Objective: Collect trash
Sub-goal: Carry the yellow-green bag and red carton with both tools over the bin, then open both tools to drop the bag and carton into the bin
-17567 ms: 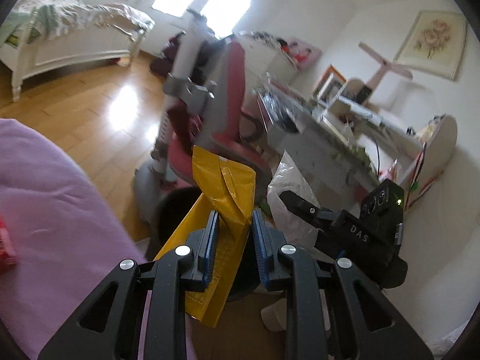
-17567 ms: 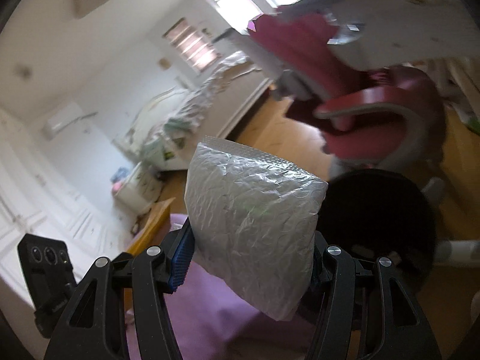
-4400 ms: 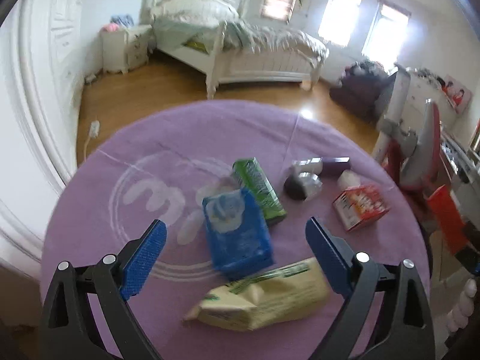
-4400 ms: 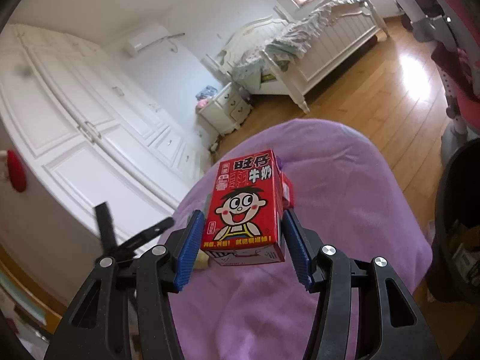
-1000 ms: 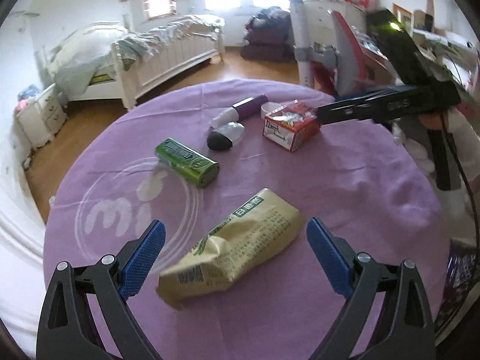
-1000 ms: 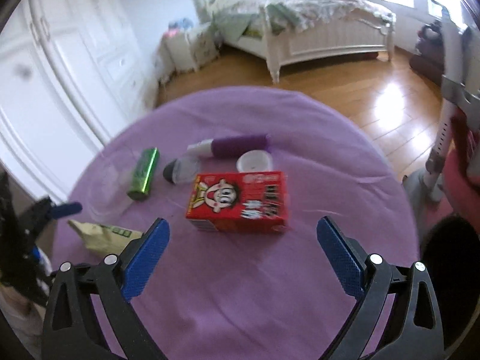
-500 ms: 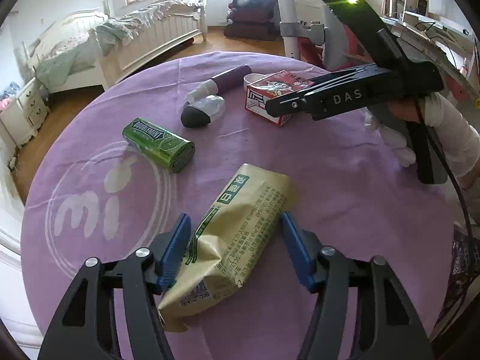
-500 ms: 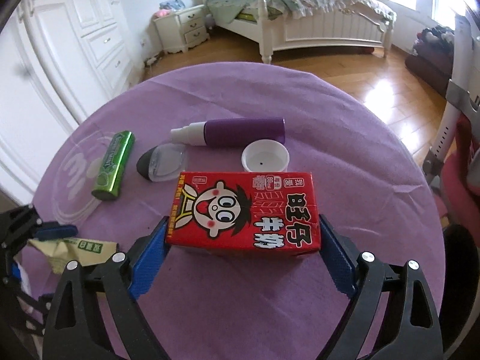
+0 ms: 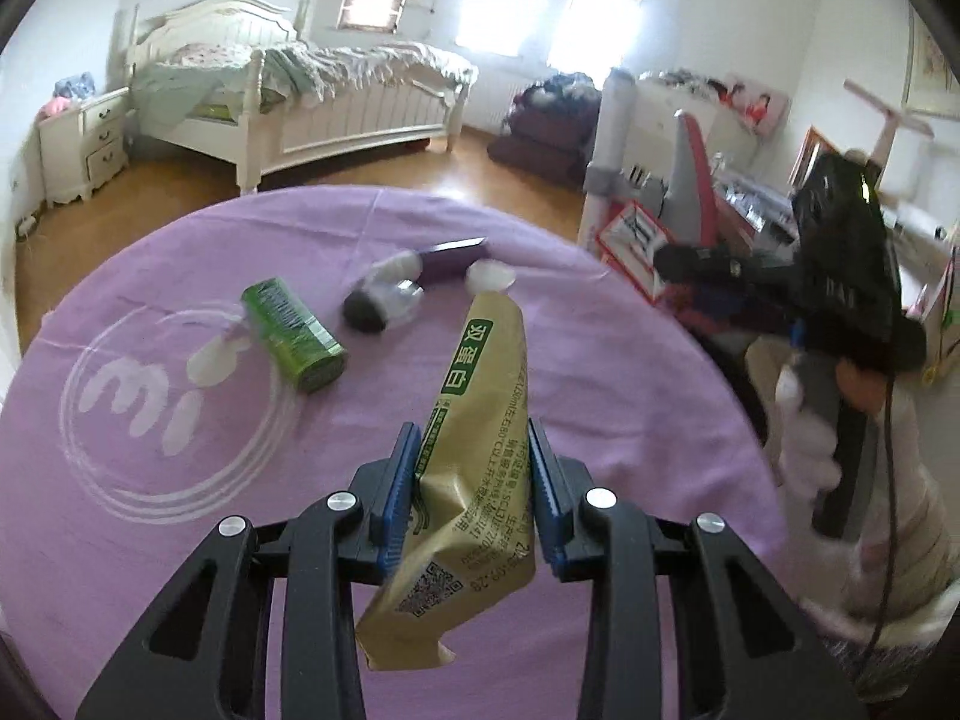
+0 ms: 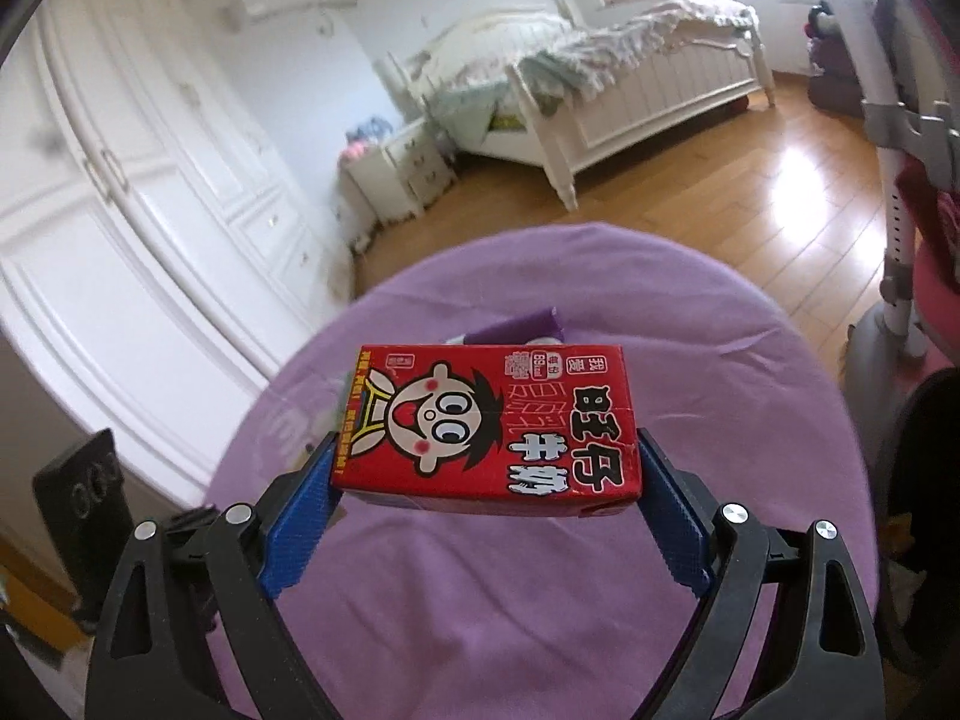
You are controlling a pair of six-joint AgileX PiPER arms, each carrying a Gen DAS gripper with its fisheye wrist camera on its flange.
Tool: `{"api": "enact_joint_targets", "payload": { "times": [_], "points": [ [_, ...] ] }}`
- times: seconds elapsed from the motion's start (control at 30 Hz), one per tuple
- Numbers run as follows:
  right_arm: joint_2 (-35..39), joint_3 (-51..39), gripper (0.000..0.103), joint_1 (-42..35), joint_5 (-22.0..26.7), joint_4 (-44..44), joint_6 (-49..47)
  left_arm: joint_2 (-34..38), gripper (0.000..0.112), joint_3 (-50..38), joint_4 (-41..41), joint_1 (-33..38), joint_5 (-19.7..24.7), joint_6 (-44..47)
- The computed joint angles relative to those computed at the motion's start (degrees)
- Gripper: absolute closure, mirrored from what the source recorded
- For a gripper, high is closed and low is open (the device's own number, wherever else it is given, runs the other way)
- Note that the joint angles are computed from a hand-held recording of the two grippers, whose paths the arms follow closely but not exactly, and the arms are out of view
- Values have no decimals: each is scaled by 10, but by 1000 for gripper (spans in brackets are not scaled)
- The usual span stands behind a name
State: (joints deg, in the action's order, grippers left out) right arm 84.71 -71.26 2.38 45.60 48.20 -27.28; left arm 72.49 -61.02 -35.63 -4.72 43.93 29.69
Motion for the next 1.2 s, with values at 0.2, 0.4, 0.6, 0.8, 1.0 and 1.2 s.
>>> {"api": "enact_joint_targets", "payload": {
  "times": [0.2,0.4,0.6,0.8,1.0,1.2],
  "points": [
    [-44,60,13,-103,33,85,-68,39,78,-58,43,-107,-60,-113],
    [-64,87,13,-260,101,140,-141,114,77,-141,95,-222,-105,-221],
    [-50,96,13,-418,151,171,-206,212,77,-254,132,-308,-101,-279],
    [-3,82,13,-525,190,188,-243,295,77,-359,149,-362,-78,-297],
    [35,69,13,-583,209,191,-266,373,77,-464,150,-390,-29,-300],
    [63,60,13,-615,206,187,-271,474,77,-599,143,-404,29,-317]
  ]
}}
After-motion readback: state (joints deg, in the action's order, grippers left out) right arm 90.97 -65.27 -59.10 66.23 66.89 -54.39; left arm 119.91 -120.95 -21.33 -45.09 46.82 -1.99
